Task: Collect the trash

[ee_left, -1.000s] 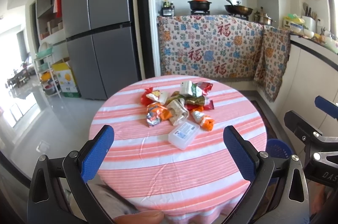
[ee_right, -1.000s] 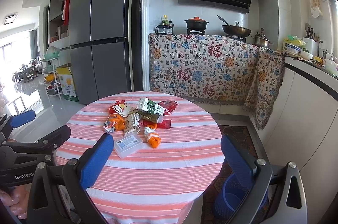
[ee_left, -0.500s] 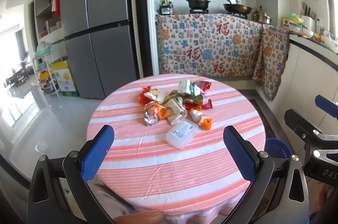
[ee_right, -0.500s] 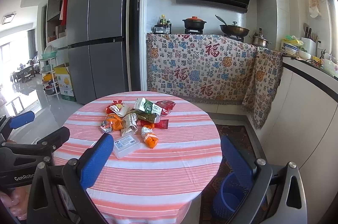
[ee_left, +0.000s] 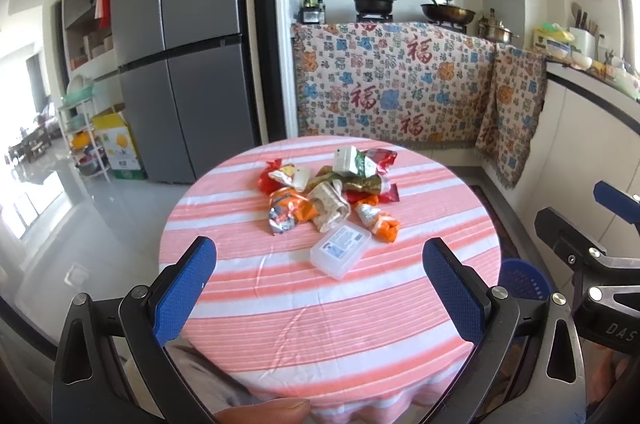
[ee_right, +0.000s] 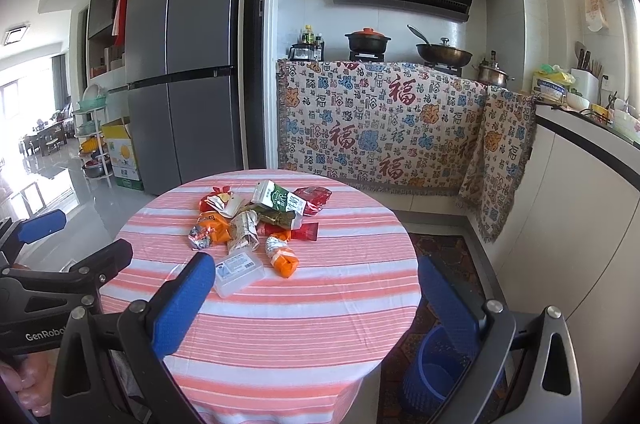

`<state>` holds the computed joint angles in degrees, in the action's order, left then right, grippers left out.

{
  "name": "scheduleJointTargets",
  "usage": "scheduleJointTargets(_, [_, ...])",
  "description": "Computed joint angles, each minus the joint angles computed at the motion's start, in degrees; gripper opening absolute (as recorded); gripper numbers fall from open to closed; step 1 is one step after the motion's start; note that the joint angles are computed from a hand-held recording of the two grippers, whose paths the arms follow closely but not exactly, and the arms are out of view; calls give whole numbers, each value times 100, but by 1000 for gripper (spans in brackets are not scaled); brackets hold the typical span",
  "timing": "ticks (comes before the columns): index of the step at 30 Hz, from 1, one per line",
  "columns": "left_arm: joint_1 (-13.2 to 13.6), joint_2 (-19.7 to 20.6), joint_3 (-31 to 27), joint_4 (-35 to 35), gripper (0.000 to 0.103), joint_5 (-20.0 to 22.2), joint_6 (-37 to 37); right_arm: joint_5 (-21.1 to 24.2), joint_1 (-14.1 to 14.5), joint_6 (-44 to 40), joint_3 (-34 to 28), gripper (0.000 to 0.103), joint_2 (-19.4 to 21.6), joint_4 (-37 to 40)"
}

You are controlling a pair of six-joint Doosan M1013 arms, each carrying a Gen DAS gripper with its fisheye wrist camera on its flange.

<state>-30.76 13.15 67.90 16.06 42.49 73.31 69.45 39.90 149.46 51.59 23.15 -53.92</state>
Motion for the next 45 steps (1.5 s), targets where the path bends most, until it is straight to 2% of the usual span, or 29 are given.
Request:
scheduleJointTargets(27, [40, 1, 23, -144, 103, -18, 69, 28, 0, 107, 30, 103, -1, -106])
scheduleJointTargets(35, [199, 209, -100, -500, 103, 222, 438, -21, -53, 36, 41, 103, 21, 28])
scheduleJointTargets(37, [272, 298, -127, -812, 103, 279, 741, -59, -91, 35, 69, 103, 24, 97])
scheduleJointTargets(39, [398, 424, -179, -1468, 103, 358, 1276, -104, -140, 25, 98, 103, 31, 219])
scheduleJointTargets(41, [538, 620, -319, -2238, 103, 612, 1904, -198, -194, 13, 152, 103, 30, 360])
scheduleJointTargets(45, [682, 1030, -646, -2912, 103, 1145, 2566, -430, -331, -31, 301, 103, 17, 668])
